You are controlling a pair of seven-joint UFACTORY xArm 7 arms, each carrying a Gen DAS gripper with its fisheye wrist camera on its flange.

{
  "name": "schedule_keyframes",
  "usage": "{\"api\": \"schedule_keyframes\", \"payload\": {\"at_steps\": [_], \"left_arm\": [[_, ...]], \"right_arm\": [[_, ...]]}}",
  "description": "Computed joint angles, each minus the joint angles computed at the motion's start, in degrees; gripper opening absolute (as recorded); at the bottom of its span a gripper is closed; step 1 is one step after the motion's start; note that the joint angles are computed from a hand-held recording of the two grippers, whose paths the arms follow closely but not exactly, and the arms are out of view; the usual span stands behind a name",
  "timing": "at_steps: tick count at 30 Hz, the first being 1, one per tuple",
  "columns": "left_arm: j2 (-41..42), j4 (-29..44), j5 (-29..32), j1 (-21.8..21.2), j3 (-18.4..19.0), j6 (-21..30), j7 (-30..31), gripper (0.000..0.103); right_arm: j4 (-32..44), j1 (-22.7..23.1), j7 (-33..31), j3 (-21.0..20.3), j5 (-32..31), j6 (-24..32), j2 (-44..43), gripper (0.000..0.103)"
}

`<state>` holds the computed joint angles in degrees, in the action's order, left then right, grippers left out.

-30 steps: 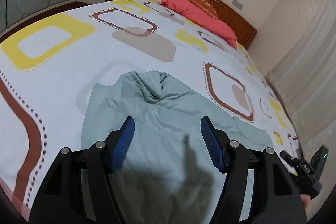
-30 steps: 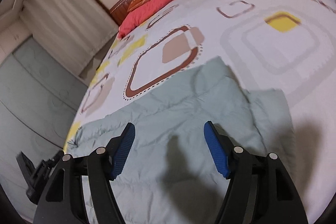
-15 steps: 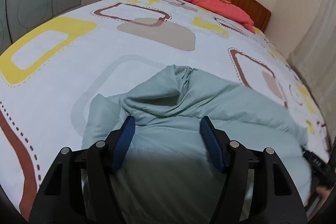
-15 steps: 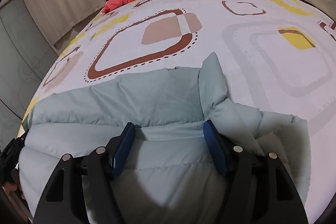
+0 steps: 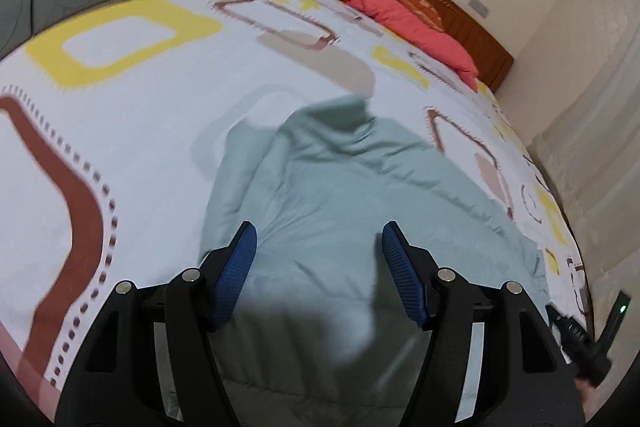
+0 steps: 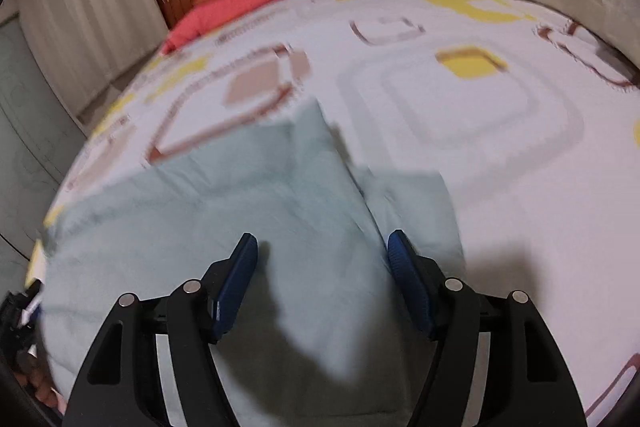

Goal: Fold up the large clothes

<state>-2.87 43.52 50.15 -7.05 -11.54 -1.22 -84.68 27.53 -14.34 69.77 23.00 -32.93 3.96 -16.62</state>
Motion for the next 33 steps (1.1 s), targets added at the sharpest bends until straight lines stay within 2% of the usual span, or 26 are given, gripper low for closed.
{"api": "schedule_keyframes", "payload": {"at_steps": [1,2,3,5,6,8,10,13,14,16,19,20,22,25,27,28,32,33], "left_arm": [[0.61,0.27,1.02,0.29,-0.11,0.45,-0.99,0.065],[1.28,0.77,1.57,0.06,0.17,0.8,-1.61,0.065],[2.18,1.33,1.76,-0.45,0.77,0.85,-1.82,0.065],[3.58,2.44,0.8,-1.85,2.13,1.41,-0.65,0.065],[3.31,2.22,-1.16,-2.56,2.67,1.44,0.79,0.065],[1.38,0.07,-5.24,-3.77,3.9,-0.07,2.79,0.065],[-1.52,-3.51,-9.73,-4.01,4.35,-2.84,5.08,0.065],[-8.03,-9.73,-8.59,3.68,-2.34,-5.47,0.3,0.074],[-9.46,-11.5,-9.74,4.01,-2.49,-6.42,-0.04,0.077],[-12.94,-16.39,-12.85,1.17,0.46,-8.22,-1.59,0.079],[-16.44,-23.1,-17.0,-6.38,7.62,-10.81,-4.94,0.08],[-17.22,-25.12,-18.49,-6.6,7.66,-13.14,-5.27,0.08],[-19.42,-27.82,-22.19,-3.79,3.31,-15.48,-4.12,0.08],[-17.38,-27.95,-23.14,-6.77,5.12,-18.64,-2.94,0.083],[-16.59,-26.7,-27.3,-4.35,0.34,-17.48,0.41,0.083],[-15.65,-26.15,-29.25,-3.08,-1.77,-18.1,1.92,0.083],[-12.28,-23.9,-36.14,-1.34,-5.03,-18.86,5.54,0.082],[-11.81,-23.33,-37.35,-1.41,-5.31,-18.39,6.45,0.081]], "right_arm": [[-0.42,-0.04,-0.24,-0.37,-0.08,-1.22,0.84,0.067],[-0.86,-1.93,0.58,0.83,-1.06,-3.26,1.77,0.068],[-0.86,-6.09,2.42,4.42,-2.96,-4.7,2.1,0.068],[-0.27,-9.65,3.18,8.2,-3.57,-4.45,2.13,0.069],[-0.08,-9.07,2.71,7.84,-3.09,-3.96,1.98,0.069],[-1.8,-1.96,-0.47,1.18,1.57,-3.83,0.21,0.069],[-5.08,3.21,-2.34,-3.62,6.18,-4.71,-3.62,0.07],[-10.23,8.82,-3.95,-8.29,11.12,-3.61,-10.97,0.071],[-11.74,10.33,-4.43,-9.49,12.55,-3.32,-12.99,0.071],[-15.96,14.78,-5.15,-13.09,16.1,-2.27,-18.32,0.071],[-21.96,19.69,-4.29,-16.51,21.64,-2.03,-24.89,0.074],[-24.08,20.88,-3.49,-16.94,23.43,-2.57,-27.01,0.074],[-26.42,23.28,-2.96,-18.02,26.35,-3.33,-29.05,0.074],[-28.65,26.34,-1.55,-17.57,30.22,-9.85,-27.6,0.074],[-27.51,28.08,-2.77,-18.6,31.52,-14.29,-22.97,0.075],[-26.76,27.8,-2.84,-17.76,32.4,-16.31,-20.74,0.076],[-24.39,21.63,-3.11,-9.87,36.6,-19.45,-16.06,0.074],[-24.03,21.0,-3.69,-9.59,37.13,-19.76,-15.33,0.065]]}}
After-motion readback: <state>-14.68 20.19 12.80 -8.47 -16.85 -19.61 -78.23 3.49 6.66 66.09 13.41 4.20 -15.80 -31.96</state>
